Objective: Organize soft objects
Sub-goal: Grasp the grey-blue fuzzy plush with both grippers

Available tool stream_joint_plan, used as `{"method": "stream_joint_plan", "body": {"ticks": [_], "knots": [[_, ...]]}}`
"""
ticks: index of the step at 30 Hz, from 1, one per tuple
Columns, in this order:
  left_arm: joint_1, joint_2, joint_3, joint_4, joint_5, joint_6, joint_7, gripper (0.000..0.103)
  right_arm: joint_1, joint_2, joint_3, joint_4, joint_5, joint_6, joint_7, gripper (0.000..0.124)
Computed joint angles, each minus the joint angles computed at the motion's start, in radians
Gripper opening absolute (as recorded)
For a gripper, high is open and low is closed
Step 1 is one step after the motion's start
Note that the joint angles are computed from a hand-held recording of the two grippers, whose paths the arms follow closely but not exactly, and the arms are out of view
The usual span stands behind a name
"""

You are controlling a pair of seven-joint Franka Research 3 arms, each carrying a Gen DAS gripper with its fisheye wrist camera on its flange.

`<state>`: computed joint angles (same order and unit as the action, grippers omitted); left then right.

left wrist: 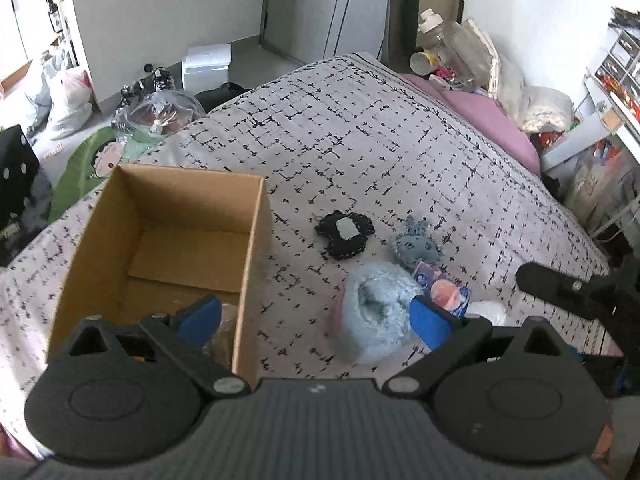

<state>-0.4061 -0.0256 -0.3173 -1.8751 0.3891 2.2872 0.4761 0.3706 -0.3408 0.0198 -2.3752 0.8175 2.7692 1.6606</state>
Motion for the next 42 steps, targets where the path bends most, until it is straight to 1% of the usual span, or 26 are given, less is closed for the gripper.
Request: {"method": "stream_joint_plan", "body": {"ticks": [3,5,6,8,9,11,12,14,19,23,29,31,33,35,36,38,42], "knots": [[0.002,0.013,0.003,-0.004,0.015,0.032,-0.036,0.098,0.007,0.016,-0.008,0.005,0.027,-0.007,-0.003,0.073],[0.001,0.019,0.002,-0.005,0.056,0.038,-0.079,0.095,-0.004,0.03,0.001,0.006,0.022,-0.004,0.029,0.059],[0.002,0.022,0.004,-0.009,0.052,0.052,-0.085,0.093,-0.006,0.037,0.003,0.007,0.021,0.0,0.036,0.056],[0.005,0.032,0.009,-0.015,0.029,0.082,-0.082,0.083,-0.008,0.05,0.005,0.009,0.022,0.007,0.042,0.048],[0.005,0.038,0.009,-0.013,0.021,0.087,-0.077,0.08,-0.004,0.058,0.003,0.012,0.033,0.012,0.039,0.047],[0.005,0.052,0.011,-0.01,0.005,0.097,-0.066,0.068,-0.002,0.076,-0.002,0.024,0.05,0.004,0.032,0.042],[0.005,0.057,0.013,-0.012,-0.007,0.105,-0.064,0.065,-0.004,0.086,-0.001,0.03,0.052,-0.001,0.035,0.04],[0.006,0.068,0.015,-0.013,-0.027,0.122,-0.06,0.057,-0.009,0.104,0.005,0.039,0.049,-0.012,0.044,0.038],[0.006,0.095,0.02,-0.01,-0.059,0.149,-0.049,0.046,-0.01,0.135,0.016,0.063,0.054,-0.035,0.033,0.038],[0.008,0.114,0.023,-0.011,-0.089,0.171,-0.048,0.036,-0.013,0.16,0.025,0.078,0.058,-0.046,0.03,0.032],[0.007,0.147,0.027,0.004,-0.118,0.18,-0.05,0.032,-0.023,0.199,0.036,0.096,0.043,-0.067,0.062,0.027],[0.008,0.157,0.027,0.006,-0.133,0.183,-0.049,0.031,-0.023,0.206,0.037,0.098,0.057,-0.071,0.062,0.026],[0.009,0.165,0.028,0.006,-0.149,0.184,-0.051,0.029,-0.024,0.213,0.041,0.098,0.064,-0.064,0.063,0.026],[0.008,0.169,0.029,0.004,-0.154,0.183,-0.063,0.028,-0.028,0.217,0.048,0.097,0.041,-0.049,0.085,0.026],[0.009,0.168,0.03,-0.004,-0.161,0.194,-0.07,0.028,-0.027,0.221,0.05,0.098,0.037,-0.044,0.088,0.026],[0.012,0.165,0.031,-0.019,-0.173,0.214,-0.084,0.023,-0.025,0.228,0.052,0.102,0.031,-0.042,0.084,0.026],[0.01,0.158,0.033,-0.027,-0.161,0.223,-0.105,0.021,-0.023,0.225,0.052,0.101,0.039,-0.037,0.076,0.022]]}}
